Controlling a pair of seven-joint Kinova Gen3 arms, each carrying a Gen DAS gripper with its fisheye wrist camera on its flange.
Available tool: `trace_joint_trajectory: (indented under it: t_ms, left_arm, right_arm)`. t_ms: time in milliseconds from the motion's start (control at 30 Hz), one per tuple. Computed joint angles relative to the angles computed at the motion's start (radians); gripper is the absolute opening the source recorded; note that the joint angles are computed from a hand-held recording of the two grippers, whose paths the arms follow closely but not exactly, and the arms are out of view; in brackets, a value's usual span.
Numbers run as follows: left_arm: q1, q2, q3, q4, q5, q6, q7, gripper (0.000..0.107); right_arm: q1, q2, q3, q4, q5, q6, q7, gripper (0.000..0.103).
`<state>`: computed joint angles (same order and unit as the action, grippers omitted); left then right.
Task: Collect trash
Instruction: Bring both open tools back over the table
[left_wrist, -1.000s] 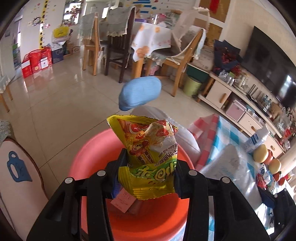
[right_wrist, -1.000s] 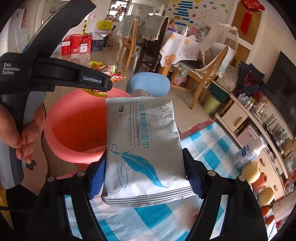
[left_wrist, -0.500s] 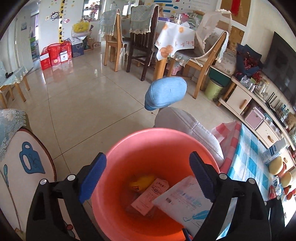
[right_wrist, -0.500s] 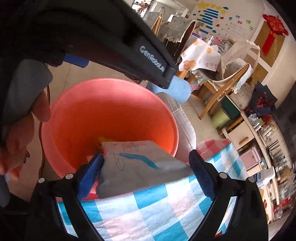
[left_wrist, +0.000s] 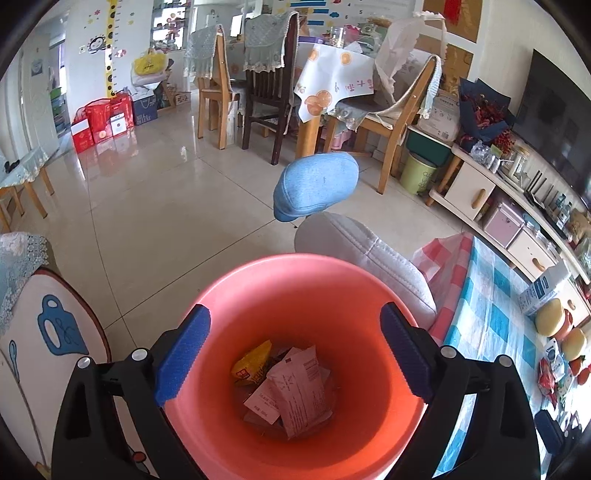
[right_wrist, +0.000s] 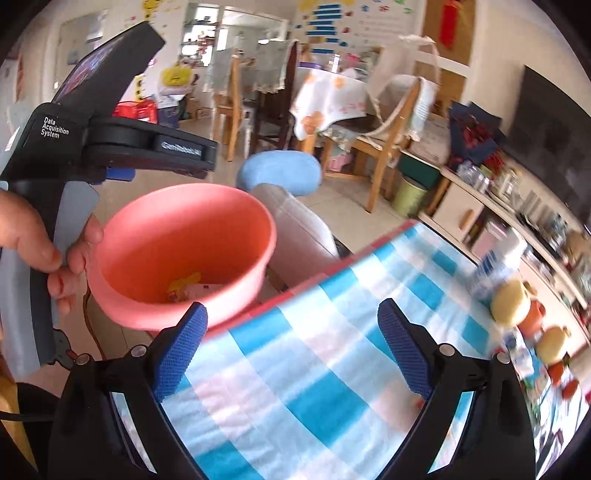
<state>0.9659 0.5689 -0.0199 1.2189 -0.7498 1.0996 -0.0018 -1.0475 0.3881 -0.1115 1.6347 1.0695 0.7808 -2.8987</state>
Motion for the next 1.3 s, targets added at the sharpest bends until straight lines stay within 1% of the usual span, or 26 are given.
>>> trace_joint_trajectory:
  t_ms: [200, 367, 467, 567, 667, 867, 1067, 1200, 1300]
  left_arm:
    - [0.029, 0.005, -0.004, 0.001, -0.050, -0.044, -0.012, 0.092]
    - [0.057, 0.034, -0.006, -0.045, -0.076, -0.040, -0.057, 0.092]
    - [0.087, 0.055, -0.023, -0.085, -0.088, -0.011, -0.055, 0.093]
    - [0.095, 0.067, -0.027, -0.105, -0.084, -0.011, -0.057, 0.095]
    - [0.086, 0.081, -0.017, -0.137, -0.052, -0.004, -0.096, 0.095]
    - [0.116, 0.092, -0.035, -0.149, -0.059, -0.049, -0.126, 0.095]
    - [0.128, 0.098, -0.038, -0.147, -0.051, -0.130, -0.141, 0.095]
    - [0.136, 0.113, -0.035, -0.166, -0.035, -0.176, -0.180, 0.095]
    - [0.143, 0.129, -0.035, -0.190, -0.015, -0.194, -0.220, 0.095]
  right_arm:
    - [-0.017, -0.044, -0.013, 0.085, 0.021, 0.065, -0.112, 0.094]
    - [-0.001, -0.081, -0.048, 0.155, 0.054, 0.098, -0.197, 0.094]
    - [0.009, -0.097, -0.072, 0.186, 0.060, 0.115, -0.229, 0.094]
    - [0.014, -0.116, -0.092, 0.219, 0.067, 0.140, -0.259, 0.094]
    - [0.025, -0.136, -0.112, 0.252, 0.066, 0.156, -0.286, 0.094]
    - [0.034, -0.179, -0.151, 0.326, 0.069, 0.198, -0.352, 0.094]
    - [0.059, -0.233, -0.187, 0.397, 0.075, 0.204, -0.439, 0.095]
    - [0.072, -0.260, -0.211, 0.434, 0.091, 0.218, -0.496, 0.095]
    - [0.074, -0.274, -0.230, 0.460, 0.102, 0.240, -0.534, 0.095]
